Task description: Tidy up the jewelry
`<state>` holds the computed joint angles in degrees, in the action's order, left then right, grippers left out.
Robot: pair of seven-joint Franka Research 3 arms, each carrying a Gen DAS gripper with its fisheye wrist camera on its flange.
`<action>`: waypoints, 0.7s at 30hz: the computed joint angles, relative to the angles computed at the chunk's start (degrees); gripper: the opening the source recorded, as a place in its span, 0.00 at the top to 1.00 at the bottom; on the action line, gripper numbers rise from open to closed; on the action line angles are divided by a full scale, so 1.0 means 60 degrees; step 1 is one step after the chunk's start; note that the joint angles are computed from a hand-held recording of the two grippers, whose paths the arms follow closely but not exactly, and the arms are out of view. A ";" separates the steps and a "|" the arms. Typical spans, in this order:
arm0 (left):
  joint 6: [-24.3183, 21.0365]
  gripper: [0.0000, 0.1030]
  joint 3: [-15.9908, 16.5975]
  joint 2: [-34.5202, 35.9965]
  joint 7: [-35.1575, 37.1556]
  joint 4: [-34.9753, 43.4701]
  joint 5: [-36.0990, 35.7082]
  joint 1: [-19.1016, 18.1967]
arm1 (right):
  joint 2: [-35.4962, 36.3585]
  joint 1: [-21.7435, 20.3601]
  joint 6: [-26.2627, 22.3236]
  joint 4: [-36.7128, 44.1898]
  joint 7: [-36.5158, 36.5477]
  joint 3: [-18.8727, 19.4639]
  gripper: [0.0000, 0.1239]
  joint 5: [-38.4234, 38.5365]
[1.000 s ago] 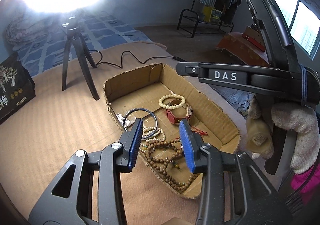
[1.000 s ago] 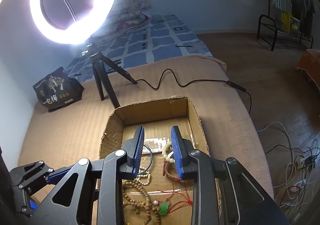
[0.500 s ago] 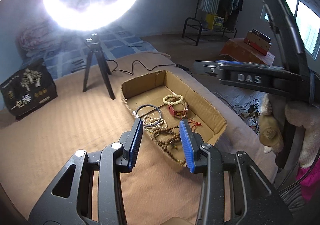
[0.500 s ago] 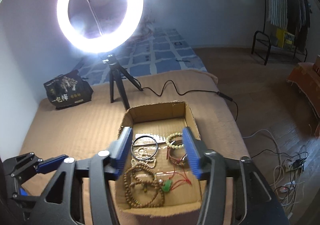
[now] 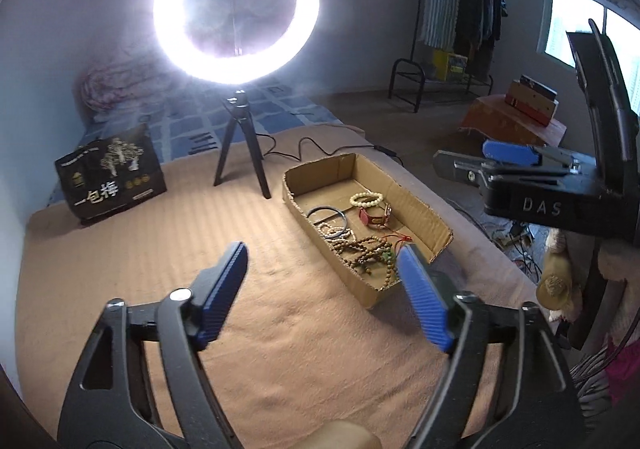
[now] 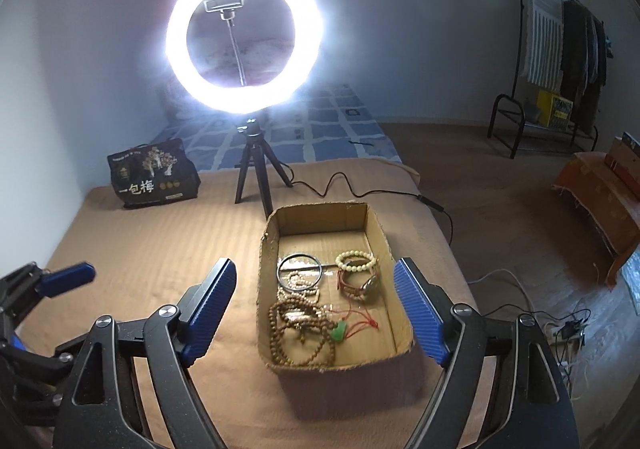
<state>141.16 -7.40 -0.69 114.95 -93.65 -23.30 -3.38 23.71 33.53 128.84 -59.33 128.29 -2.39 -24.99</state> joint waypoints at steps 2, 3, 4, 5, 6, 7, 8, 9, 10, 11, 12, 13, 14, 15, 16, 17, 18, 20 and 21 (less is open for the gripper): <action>0.0070 0.17 0.0023 -0.0134 0.0005 -0.0149 0.0018 0.0012 | -0.0138 0.0116 0.0074 -0.0233 0.0225 -0.0061 0.35 -0.0220; 0.0090 0.17 0.0025 -0.0167 -0.0111 -0.0178 0.0216 0.0009 | -0.0173 0.0152 0.0103 -0.0306 0.0371 -0.0080 0.35 -0.0320; 0.0106 0.17 0.0031 -0.0189 -0.0194 -0.0197 0.0359 0.0002 | -0.0263 0.0201 0.0206 -0.0488 0.0632 -0.0120 0.35 -0.0470; 0.0185 0.17 0.0041 -0.0224 -0.0258 -0.0244 0.0461 0.0000 | -0.0341 0.0218 0.0306 -0.0645 0.0848 -0.0130 0.35 -0.0582; 0.0254 0.17 0.0055 -0.0250 -0.0310 -0.0282 0.0516 -0.0005 | -0.0378 0.0218 0.0379 -0.0727 0.1038 -0.0123 0.34 -0.0657; 0.0300 0.14 0.0067 -0.0297 -0.0385 -0.0344 0.0591 -0.0008 | -0.0416 0.0196 0.0445 -0.0797 0.1156 -0.0093 0.34 -0.0679; 0.0285 0.13 0.0075 -0.0279 -0.0570 -0.0310 0.0787 -0.0004 | -0.0363 0.0169 0.0425 -0.0715 0.1163 -0.0062 0.34 -0.0693; 0.0291 0.09 0.0079 -0.0272 -0.0733 -0.0300 0.0969 0.0000 | -0.0325 0.0179 0.0398 -0.0658 0.1196 -0.0066 0.34 -0.0770; 0.0337 0.07 0.0077 -0.0284 -0.0905 -0.0333 0.1164 0.0004 | -0.0331 0.0196 0.0387 -0.0658 0.1233 -0.0075 0.34 -0.0853; 0.0403 0.06 0.0080 -0.0304 -0.1046 -0.0378 0.1342 0.0009 | -0.0361 0.0223 0.0384 -0.0700 0.1282 -0.0088 0.34 -0.0961; 0.0480 0.05 0.0092 -0.0350 -0.1097 -0.0463 0.1456 0.0013 | -0.0352 0.0225 0.0356 -0.0682 0.1264 -0.0082 0.34 -0.1026; 0.0516 0.04 0.0100 -0.0372 -0.1159 -0.0511 0.1603 0.0015 | -0.0377 0.0218 0.0352 -0.0715 0.1247 -0.0058 0.34 -0.1038; 0.0506 0.04 0.0109 -0.0400 -0.1221 -0.0553 0.1735 0.0017 | -0.0394 0.0202 0.0368 -0.0745 0.1236 -0.0032 0.34 -0.1028; 0.0469 0.04 0.0109 -0.0408 -0.1353 -0.0575 0.1945 0.0022 | -0.0411 0.0184 0.0386 -0.0773 0.1244 -0.0014 0.34 -0.1015; 0.0443 0.04 0.0112 -0.0411 -0.1462 -0.0587 0.2103 0.0026 | -0.0437 0.0186 0.0404 -0.0819 0.1283 -0.0010 0.34 -0.1039; 0.0425 0.03 0.0105 -0.0419 -0.1636 -0.0618 0.2333 0.0033 | -0.0446 0.0175 0.0411 -0.0834 0.1254 0.0002 0.34 -0.1054; 0.0431 0.03 0.0107 -0.0437 -0.1730 -0.0663 0.2474 0.0035 | -0.0432 0.0180 0.0373 -0.0816 0.1221 0.0007 0.34 -0.1087; 0.0470 0.02 0.0108 -0.0464 -0.1871 -0.0740 0.2755 0.0034 | -0.0409 0.0198 0.0314 -0.0791 0.1212 0.0005 0.34 -0.1152; 0.0503 0.02 0.0110 -0.0477 -0.1927 -0.0779 0.2850 0.0032 | -0.0381 0.0201 0.0286 -0.0751 0.1204 0.0009 0.34 -0.1158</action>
<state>144.18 -6.74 -3.55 103.39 -98.32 -6.20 -3.19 21.43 34.74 130.56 -63.83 135.51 -2.33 -31.94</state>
